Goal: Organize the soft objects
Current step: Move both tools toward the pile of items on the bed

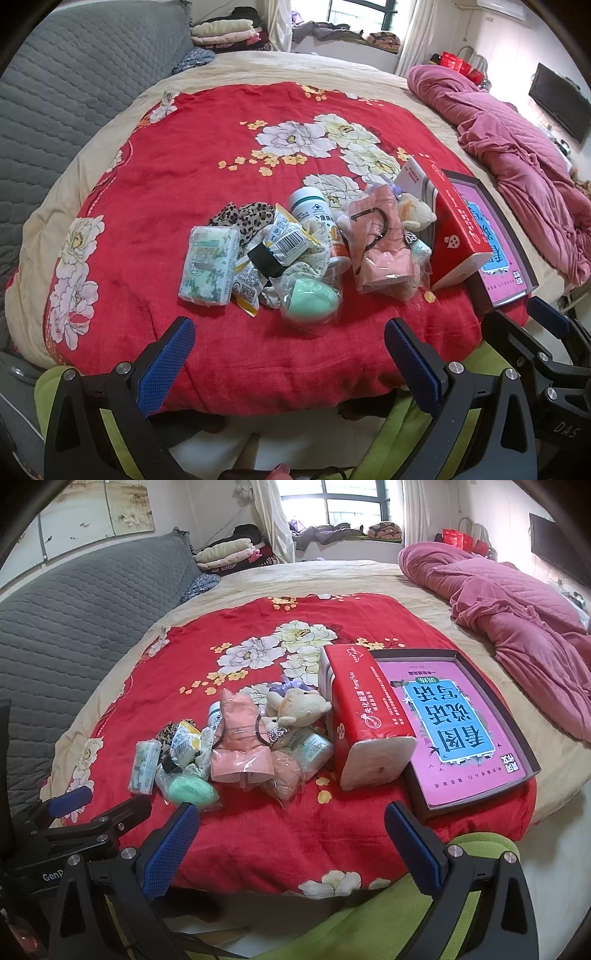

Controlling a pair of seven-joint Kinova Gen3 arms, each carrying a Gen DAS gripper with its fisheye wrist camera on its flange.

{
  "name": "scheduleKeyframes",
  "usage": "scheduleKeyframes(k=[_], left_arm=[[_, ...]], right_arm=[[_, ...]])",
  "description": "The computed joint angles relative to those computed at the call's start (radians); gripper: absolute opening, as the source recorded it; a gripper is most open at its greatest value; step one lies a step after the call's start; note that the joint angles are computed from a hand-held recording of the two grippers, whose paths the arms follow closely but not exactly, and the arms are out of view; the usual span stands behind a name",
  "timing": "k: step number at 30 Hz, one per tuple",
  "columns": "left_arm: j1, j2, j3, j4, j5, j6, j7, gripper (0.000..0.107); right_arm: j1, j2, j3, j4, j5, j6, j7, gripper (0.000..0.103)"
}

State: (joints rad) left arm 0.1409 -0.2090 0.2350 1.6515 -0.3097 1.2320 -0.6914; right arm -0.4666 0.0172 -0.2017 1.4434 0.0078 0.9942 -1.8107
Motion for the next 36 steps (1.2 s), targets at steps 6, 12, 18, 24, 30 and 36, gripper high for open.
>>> scheduleKeyframes(k=[6,12,18,24,30,36], left_arm=[[-0.004,-0.009,-0.005,0.008,0.005,-0.005,-0.002,0.103],[-0.023,-0.028,-0.024,0.028,0.024,-0.01,-0.017,0.103],[-0.072,-0.066,-0.083,0.076,0.072,-0.038,-0.059,0.103],[-0.138,-0.083,-0.135,0.131,0.113,-0.068,-0.111,0.103],[-0.182,-0.034,-0.205,0.168,0.169,-0.121,-0.215,0.103],[-0.219,0.022,-0.256,0.197,0.243,-0.183,-0.323,0.102]], right_arm=[[-0.008,0.006,-0.003,0.004,0.008,-0.009,-0.011,0.101],[-0.011,0.014,-0.004,0.0,0.002,-0.009,-0.004,0.101],[-0.019,0.054,-0.005,-0.026,-0.05,-0.022,0.032,0.101],[-0.065,0.118,0.002,-0.085,-0.022,0.001,0.012,0.101],[-0.093,0.182,0.008,-0.158,0.009,0.111,-0.006,0.101],[-0.115,0.198,0.016,-0.155,0.039,0.08,-0.008,0.101]])
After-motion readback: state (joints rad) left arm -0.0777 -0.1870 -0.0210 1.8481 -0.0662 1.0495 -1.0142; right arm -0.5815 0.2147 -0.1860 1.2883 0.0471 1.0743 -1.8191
